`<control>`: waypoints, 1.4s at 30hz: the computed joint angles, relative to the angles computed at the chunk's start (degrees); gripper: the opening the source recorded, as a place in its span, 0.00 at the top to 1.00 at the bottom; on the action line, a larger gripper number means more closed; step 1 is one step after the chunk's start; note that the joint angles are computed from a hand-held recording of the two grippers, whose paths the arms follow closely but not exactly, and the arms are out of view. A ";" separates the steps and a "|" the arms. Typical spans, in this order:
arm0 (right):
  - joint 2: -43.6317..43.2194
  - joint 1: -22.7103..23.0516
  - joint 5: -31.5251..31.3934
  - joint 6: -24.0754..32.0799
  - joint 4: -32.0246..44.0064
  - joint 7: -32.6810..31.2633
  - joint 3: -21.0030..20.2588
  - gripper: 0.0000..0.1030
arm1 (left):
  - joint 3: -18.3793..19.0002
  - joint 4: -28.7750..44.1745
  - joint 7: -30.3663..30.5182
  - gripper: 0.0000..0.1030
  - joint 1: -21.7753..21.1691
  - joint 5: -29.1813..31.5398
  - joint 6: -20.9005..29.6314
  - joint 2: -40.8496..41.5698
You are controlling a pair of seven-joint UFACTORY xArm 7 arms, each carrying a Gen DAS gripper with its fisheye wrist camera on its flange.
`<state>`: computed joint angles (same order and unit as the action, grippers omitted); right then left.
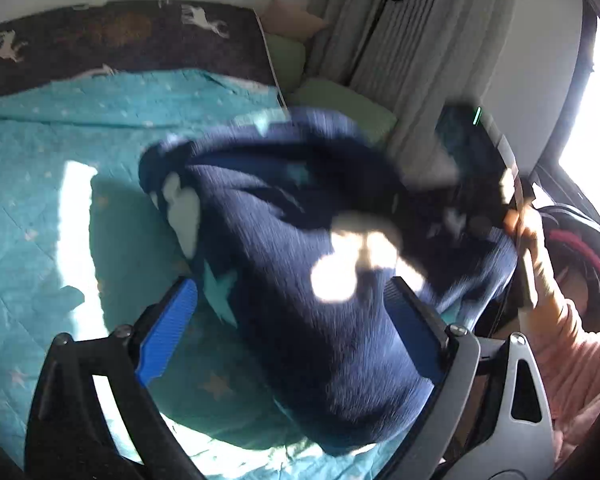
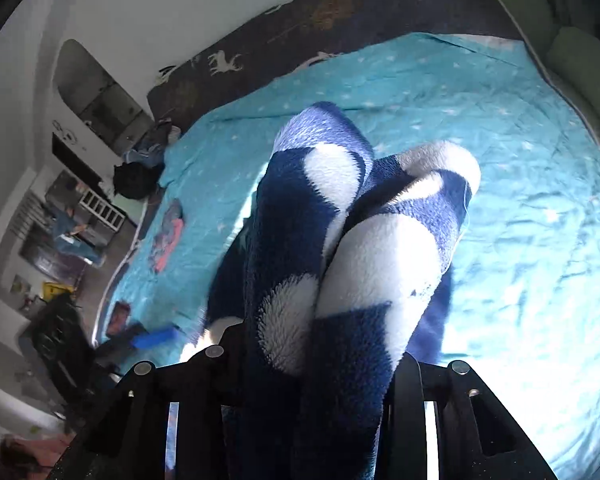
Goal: Fold small clothes
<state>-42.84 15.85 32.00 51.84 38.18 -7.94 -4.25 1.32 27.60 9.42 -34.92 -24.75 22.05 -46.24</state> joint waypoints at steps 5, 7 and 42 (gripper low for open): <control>-0.79 2.95 15.84 -3.00 -10.67 -8.77 -8.33 0.47 | 4.68 4.70 4.98 0.09 -7.34 -4.45 -2.41 3.87; -1.79 1.78 18.89 -2.73 -12.03 -10.48 -9.61 0.43 | 2.43 6.66 5.44 0.09 -6.67 -3.79 -1.30 7.35; -27.98 7.93 -9.49 -9.22 -23.89 21.62 8.91 0.78 | -4.65 16.00 2.82 0.08 -1.52 2.13 -0.30 21.87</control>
<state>-70.82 23.79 22.50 42.62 14.29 13.68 4.66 -3.33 43.60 12.24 -36.44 -22.62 21.75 -24.37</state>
